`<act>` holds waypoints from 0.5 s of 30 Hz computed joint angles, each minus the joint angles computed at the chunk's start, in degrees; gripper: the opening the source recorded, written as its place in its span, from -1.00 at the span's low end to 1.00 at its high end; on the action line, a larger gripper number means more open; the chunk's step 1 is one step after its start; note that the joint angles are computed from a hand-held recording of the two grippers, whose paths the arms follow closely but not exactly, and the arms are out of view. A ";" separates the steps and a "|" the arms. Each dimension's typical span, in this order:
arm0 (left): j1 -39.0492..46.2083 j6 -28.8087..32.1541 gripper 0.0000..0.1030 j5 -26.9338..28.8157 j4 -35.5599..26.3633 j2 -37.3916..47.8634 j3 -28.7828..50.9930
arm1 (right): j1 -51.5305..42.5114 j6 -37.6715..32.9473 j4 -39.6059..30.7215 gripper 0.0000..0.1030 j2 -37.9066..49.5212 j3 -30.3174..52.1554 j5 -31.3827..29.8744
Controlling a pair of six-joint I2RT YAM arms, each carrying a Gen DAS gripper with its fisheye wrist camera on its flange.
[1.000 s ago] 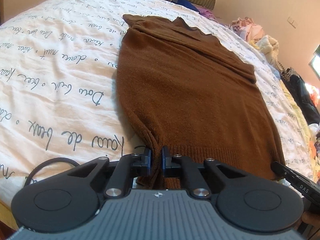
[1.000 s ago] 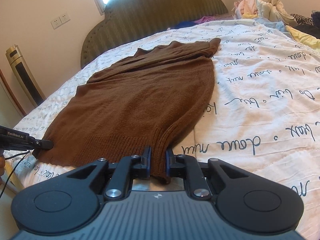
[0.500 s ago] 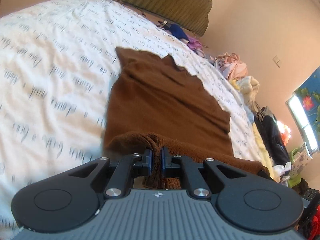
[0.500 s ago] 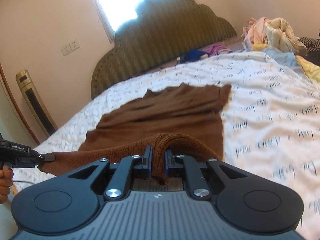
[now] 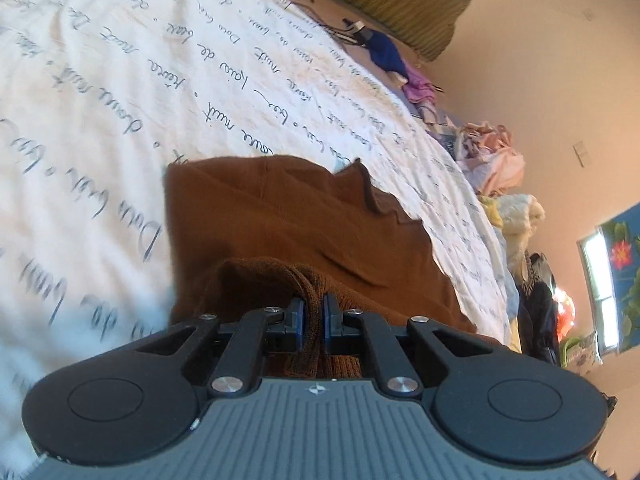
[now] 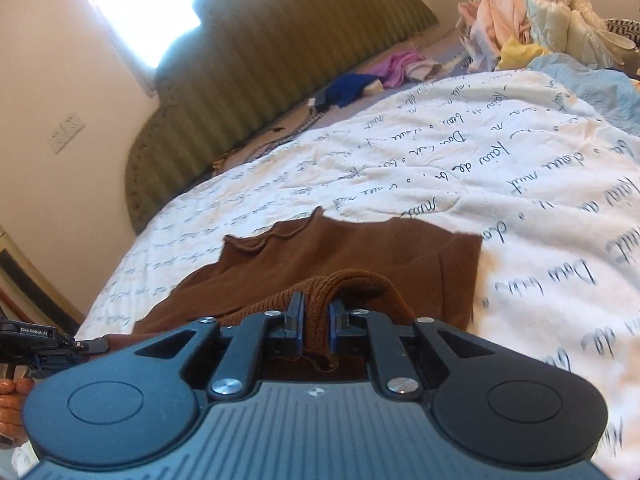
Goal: Fold small clothes
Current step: 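Lift the hem with both tools and carry it over onto the collar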
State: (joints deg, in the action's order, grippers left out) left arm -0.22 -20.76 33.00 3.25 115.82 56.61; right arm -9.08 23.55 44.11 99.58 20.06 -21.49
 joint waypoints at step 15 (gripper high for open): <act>-1.78 -7.21 -0.80 -0.74 -17.04 27.65 42.88 | -1.17 4.10 -23.09 -0.80 25.32 38.30 -0.52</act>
